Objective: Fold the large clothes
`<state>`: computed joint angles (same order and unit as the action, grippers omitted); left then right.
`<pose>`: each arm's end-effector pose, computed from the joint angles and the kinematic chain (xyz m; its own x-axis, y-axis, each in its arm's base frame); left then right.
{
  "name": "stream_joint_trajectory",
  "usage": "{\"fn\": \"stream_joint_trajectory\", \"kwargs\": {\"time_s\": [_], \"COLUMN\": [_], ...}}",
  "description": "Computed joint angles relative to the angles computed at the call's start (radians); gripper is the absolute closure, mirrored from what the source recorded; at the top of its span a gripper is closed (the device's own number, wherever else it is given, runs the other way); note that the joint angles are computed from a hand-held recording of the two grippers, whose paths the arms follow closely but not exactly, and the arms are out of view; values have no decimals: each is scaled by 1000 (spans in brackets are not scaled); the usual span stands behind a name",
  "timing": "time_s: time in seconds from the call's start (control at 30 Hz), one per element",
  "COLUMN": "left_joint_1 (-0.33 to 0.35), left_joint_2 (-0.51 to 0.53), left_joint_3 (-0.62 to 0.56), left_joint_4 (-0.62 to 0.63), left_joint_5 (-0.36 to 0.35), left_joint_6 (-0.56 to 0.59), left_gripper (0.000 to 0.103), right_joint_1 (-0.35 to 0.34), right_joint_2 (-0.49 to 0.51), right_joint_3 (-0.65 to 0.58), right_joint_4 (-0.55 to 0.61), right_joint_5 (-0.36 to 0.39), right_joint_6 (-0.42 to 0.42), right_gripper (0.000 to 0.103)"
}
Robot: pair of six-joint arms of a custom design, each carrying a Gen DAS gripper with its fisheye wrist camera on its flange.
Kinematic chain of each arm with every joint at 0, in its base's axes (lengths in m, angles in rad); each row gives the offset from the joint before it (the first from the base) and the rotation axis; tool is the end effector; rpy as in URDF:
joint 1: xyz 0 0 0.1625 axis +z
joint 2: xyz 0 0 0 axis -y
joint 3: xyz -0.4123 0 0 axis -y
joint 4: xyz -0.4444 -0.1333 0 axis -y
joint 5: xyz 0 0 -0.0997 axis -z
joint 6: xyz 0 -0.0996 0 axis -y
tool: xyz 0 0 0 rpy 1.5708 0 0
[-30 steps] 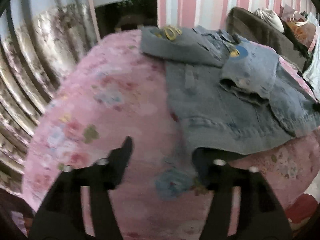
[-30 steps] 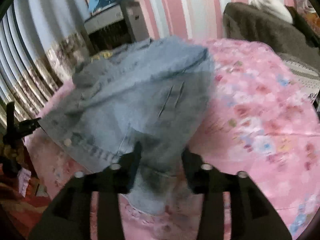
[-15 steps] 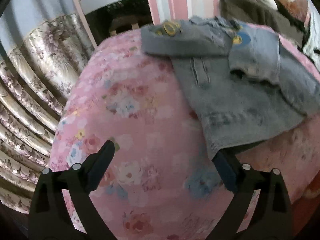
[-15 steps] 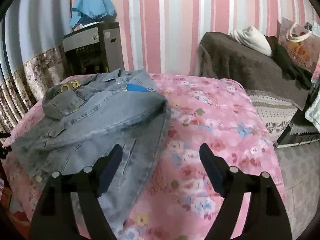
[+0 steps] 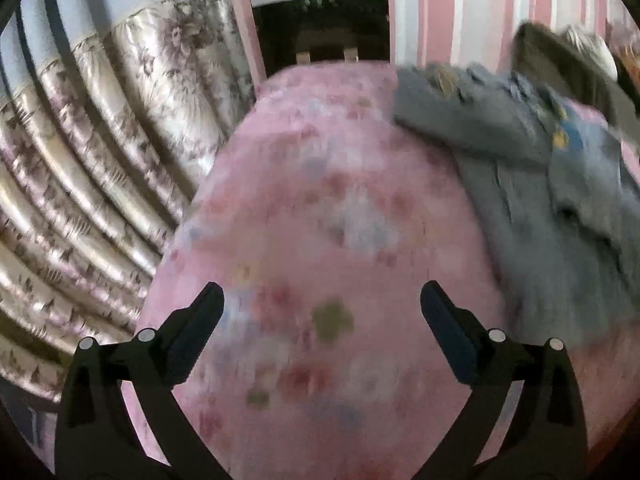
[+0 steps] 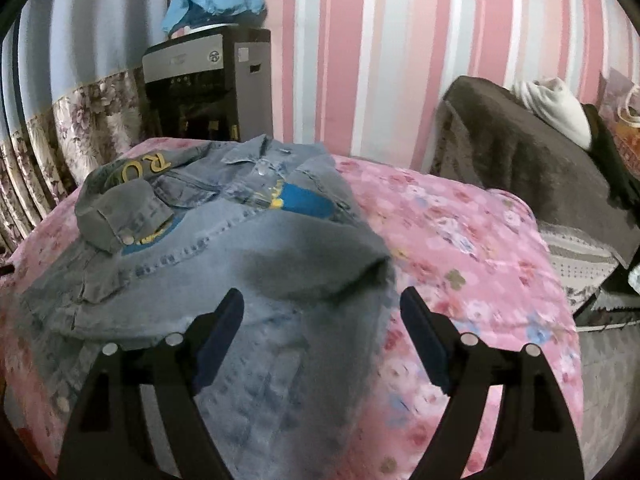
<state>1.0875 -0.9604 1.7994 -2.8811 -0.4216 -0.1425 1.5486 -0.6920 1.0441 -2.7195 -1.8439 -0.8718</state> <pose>-0.0992 -0.6714 0.1787 -0.6080 -0.2869 -0.7402 0.3310 0.7558 -0.5649 0.0870 -0.8750 0.2766 -0.6286 -0.3972 0.6687 -0.7237 0.6137 -0.3157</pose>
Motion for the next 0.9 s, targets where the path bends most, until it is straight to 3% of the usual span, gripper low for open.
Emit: {"fn": "stream_joint_trajectory", "kwargs": {"time_s": [0.13, 0.23, 0.4, 0.6, 0.77, 0.9], "left_joint_1": [20, 38, 63, 99, 113, 109], "left_joint_2": [85, 175, 306, 442, 496, 498], "left_joint_3": [-134, -285, -517, -775, -865, -857], "left_joint_4": [-91, -83, -34, 120, 181, 176], "left_joint_5": [-53, -108, -148, -191, -197, -206], "left_joint_6": [139, 229, 350, 362, 350, 361], "left_gripper": [3, 3, 3, 3, 3, 3], "right_joint_1": [15, 39, 73, 101, 117, 111], "right_joint_2": [46, 101, 212, 360, 420, 437], "right_joint_3": [-51, -135, -303, -516, -571, -606], "right_joint_4": [13, 116, 276, 468, 484, 449], "right_joint_5": [26, 25, 20, -2, -39, -70], "right_joint_6": [-61, -82, -96, -119, -181, -201], "right_gripper": [22, 22, 22, 22, 22, 22]}}
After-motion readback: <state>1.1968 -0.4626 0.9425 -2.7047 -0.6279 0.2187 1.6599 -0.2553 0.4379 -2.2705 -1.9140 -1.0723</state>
